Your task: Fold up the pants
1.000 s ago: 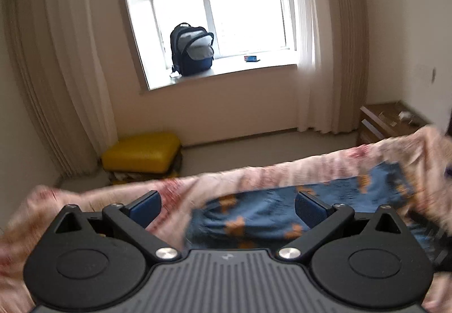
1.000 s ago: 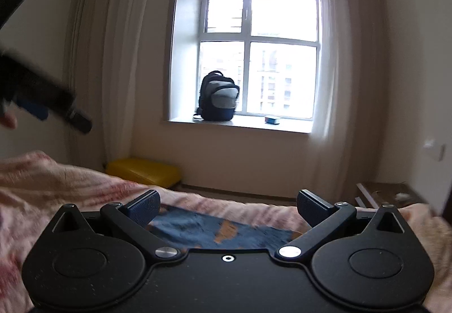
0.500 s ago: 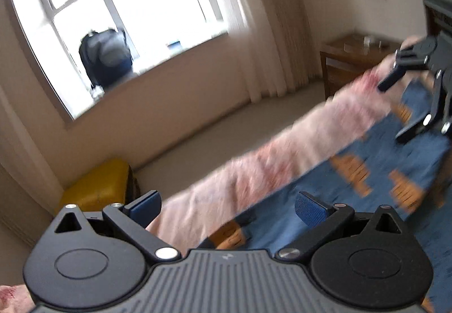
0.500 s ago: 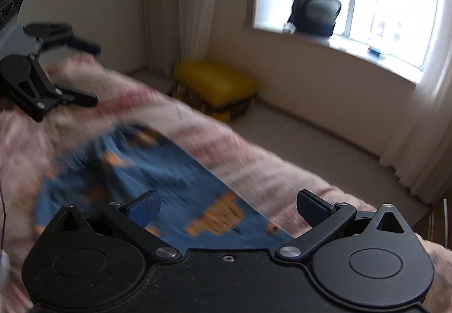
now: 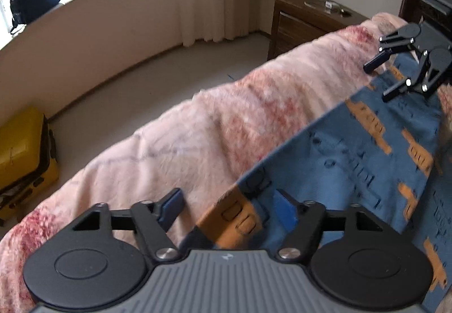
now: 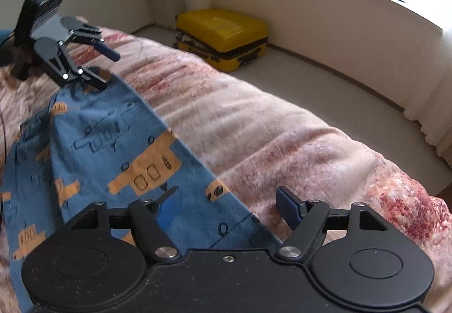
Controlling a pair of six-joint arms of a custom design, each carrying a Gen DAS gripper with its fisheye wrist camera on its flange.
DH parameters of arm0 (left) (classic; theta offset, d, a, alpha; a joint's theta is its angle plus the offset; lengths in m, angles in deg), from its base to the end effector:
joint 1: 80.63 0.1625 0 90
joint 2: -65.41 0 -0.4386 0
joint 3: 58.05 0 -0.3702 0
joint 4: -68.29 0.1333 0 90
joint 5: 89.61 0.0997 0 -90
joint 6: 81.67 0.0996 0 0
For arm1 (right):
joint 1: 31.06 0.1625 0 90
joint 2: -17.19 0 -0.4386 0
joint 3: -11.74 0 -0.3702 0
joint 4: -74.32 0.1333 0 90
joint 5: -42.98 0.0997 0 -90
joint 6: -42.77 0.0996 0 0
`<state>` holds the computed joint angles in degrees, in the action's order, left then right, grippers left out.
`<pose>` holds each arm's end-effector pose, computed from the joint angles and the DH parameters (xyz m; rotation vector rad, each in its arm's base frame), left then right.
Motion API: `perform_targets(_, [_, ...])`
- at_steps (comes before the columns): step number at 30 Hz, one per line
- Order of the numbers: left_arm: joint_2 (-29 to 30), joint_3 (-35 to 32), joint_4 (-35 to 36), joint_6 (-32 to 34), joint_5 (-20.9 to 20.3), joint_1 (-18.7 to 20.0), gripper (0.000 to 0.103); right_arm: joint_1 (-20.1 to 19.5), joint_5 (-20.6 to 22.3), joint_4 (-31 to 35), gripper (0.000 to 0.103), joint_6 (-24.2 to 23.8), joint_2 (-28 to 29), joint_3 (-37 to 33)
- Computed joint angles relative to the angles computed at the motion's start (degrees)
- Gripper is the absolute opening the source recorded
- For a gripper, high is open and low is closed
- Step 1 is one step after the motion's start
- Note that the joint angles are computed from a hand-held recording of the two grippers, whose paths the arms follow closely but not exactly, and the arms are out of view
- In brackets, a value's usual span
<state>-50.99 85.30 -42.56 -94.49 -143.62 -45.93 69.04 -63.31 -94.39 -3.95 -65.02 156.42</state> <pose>-0.0762 -0.2861 0.2969 0.9617 2.3529 -0.3502 0.1656 -0.3291 0.2049 1.2698 -2.4665 0.2510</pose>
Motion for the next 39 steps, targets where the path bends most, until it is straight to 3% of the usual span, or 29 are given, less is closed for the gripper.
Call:
perform_targets(2, [-0.73, 0.37, 1.1, -0.05, 1.11, -0.62, 0.056, 0.48, -1.01, 1.91, 0.061, 0.5, 0.23, -0.77])
perform_targets(4, [-1.61, 0.55, 3.35, -2.4, 2.45, -2.62, 0.046, 1.19, -2.7, 3.64, 0.043, 1.34, 0.82, -1.44])
perform_targets(5, [-1.78, 0.24, 5.48, -5.26, 2.99, -3.5, 0.036, 1.6, -3.68, 3.59, 0.04, 1.38, 1.37, -1.5])
perform_targets(8, [-3.52, 0.39, 9.16, -12.61, 3.72, -6.8, 0.002, 3.15, -6.34, 1.55, 0.017, 2.19, 2.8, -0.86])
perform_targets(10, [-5.23, 1.11, 13.49, -17.5, 5.99, -11.39, 0.001, 4.12, -7.75, -0.68, 0.004, 2.6, 3.59, -0.17])
perform_targets(13, [-7.74, 1.91, 20.8, -25.81, 10.63, -18.8, 0.001, 6.14, -9.88, -5.62, 0.002, 2.34, 4.58, 1.26])
perform_targets(17, [-9.95, 1.82, 26.54, -33.39, 17.42, -24.27, 0.001, 10.22, -13.3, -12.94, 0.001, -0.27, 6.02, 2.05])
perform_targets(20, [-7.51, 2.25, 22.1, -31.69, 21.65, -21.45, 0.001, 11.79, -13.73, -22.09, 0.001, -1.89, 8.56, 1.15])
perform_targets(24, [1.53, 4.9, 1.18, -21.56, 22.56, -10.4, 0.001, 11.02, -14.01, -30.08, 0.001, -2.52, 14.46, -1.59])
perform_targets(27, [6.04, 6.09, -7.3, -17.03, 22.73, -6.03, 0.001, 9.46, -16.93, -35.56, 0.001, -4.44, 21.32, -2.82])
perform_targets(31, [6.36, 6.25, -6.93, -16.2, 23.81, -6.71, 0.001, 7.91, -17.24, -41.7, 0.001, -4.64, 25.41, -2.37])
perform_targets(36, [4.66, 6.35, -5.33, -16.36, 22.98, -8.89, 0.001, 7.77, -16.0, -44.46, 0.001, -4.39, 25.04, -1.24])
perform_targets(39, [5.78, 6.56, -7.85, -14.83, 22.09, -7.36, 0.001, 7.93, -16.43, -44.78, 0.002, -3.84, 25.26, -0.96])
